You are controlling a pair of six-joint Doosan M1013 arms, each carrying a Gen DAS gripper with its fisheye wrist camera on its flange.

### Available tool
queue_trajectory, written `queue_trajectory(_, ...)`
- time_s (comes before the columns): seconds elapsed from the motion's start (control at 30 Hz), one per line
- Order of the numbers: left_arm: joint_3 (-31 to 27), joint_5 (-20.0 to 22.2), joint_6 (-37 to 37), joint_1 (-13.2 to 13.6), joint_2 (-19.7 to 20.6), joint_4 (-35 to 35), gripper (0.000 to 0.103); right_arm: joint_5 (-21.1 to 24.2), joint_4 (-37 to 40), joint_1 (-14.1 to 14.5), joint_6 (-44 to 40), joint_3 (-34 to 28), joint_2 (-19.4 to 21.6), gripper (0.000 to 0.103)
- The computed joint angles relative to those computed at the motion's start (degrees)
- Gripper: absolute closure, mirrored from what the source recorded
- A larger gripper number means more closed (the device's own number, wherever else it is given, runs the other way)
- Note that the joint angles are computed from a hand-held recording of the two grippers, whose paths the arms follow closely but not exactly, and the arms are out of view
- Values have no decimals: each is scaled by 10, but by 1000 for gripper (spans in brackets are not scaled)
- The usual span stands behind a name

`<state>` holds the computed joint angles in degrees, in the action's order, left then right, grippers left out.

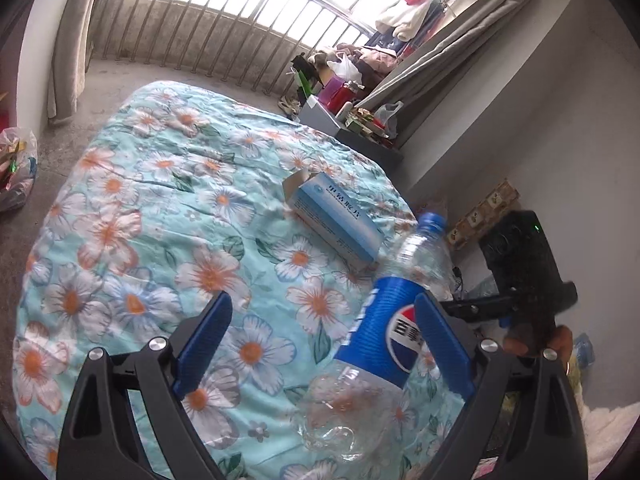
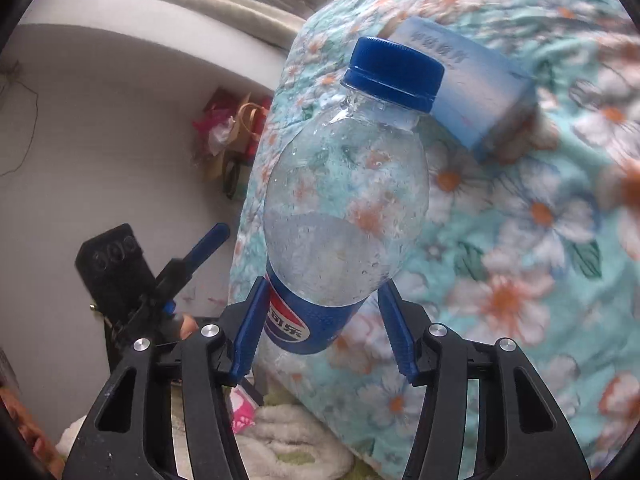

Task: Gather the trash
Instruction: 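Grasp the blue medicine box with the left gripper while the right gripper grasps the Pepsi bottle, then lift the medicine box and Pepsi bottle and carry them toward the wastebasket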

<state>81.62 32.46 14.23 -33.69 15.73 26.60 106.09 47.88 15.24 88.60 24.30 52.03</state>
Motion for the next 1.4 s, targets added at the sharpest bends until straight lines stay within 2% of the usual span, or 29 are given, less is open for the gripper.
queue_trajectory(0.1, -34, -10, 81, 17, 32, -113, 13, -65, -18, -27, -5, 88, -54, 51)
queue_trajectory(0.2, -79, -9, 160, 40, 69, -233, 13, -119, -42, -51, 13, 124, -79, 51)
queue_trajectory(0.3, -141, 33, 152, 60, 114, -279, 13, -170, -77, -63, 48, 132, -85, 50)
queue_trajectory(0.4, -230, 133, 99, 69, 171, -256, 13, -221, -128, -57, 68, 139, -86, 44)
queue_trajectory(0.47, -292, 191, 79, 68, 208, -230, 13, -232, -146, -48, 78, 140, -82, 37)
queue_trajectory(0.57, -360, 245, 53, 64, 247, -199, 13, -240, -129, -41, 83, 155, -82, 33)
queue_trajectory(0.67, -440, 308, 33, 58, 292, -168, 11, -263, -109, -43, 92, 190, -94, 22)
queue_trajectory(0.77, -523, 387, 46, 51, 339, -132, 9, -275, -81, -38, 101, 214, -100, 21)
queue_trajectory(0.83, -595, 449, 86, 46, 379, -105, 8, -288, -81, -38, 100, 228, -106, 20)
queue_trajectory(0.87, -614, 464, 109, 44, 390, -96, 8, -295, -83, -37, 99, 232, -108, 23)
queue_trajectory(0.9, -628, 475, 136, 42, 398, -91, 8, -294, -81, -40, 98, 233, -110, 32)
queue_trajectory(0.97, -606, 456, 173, 42, 387, -93, 9, -289, -54, -46, 89, 243, -113, 36)
queue_trajectory(1.07, -524, 397, 217, 45, 344, -120, 14, -262, -12, -62, 76, 245, -112, 37)
queue_trajectory(1.17, -454, 358, 280, 46, 304, -160, 17, -203, 12, -74, 50, 236, -109, 38)
queue_trajectory(1.27, -376, 340, 378, 40, 257, -210, 17, -141, -1, -77, 14, 230, -114, 38)
queue_trajectory(1.4, -282, 333, 426, 19, 199, -227, 17, -111, -64, -77, -34, 253, -142, 41)
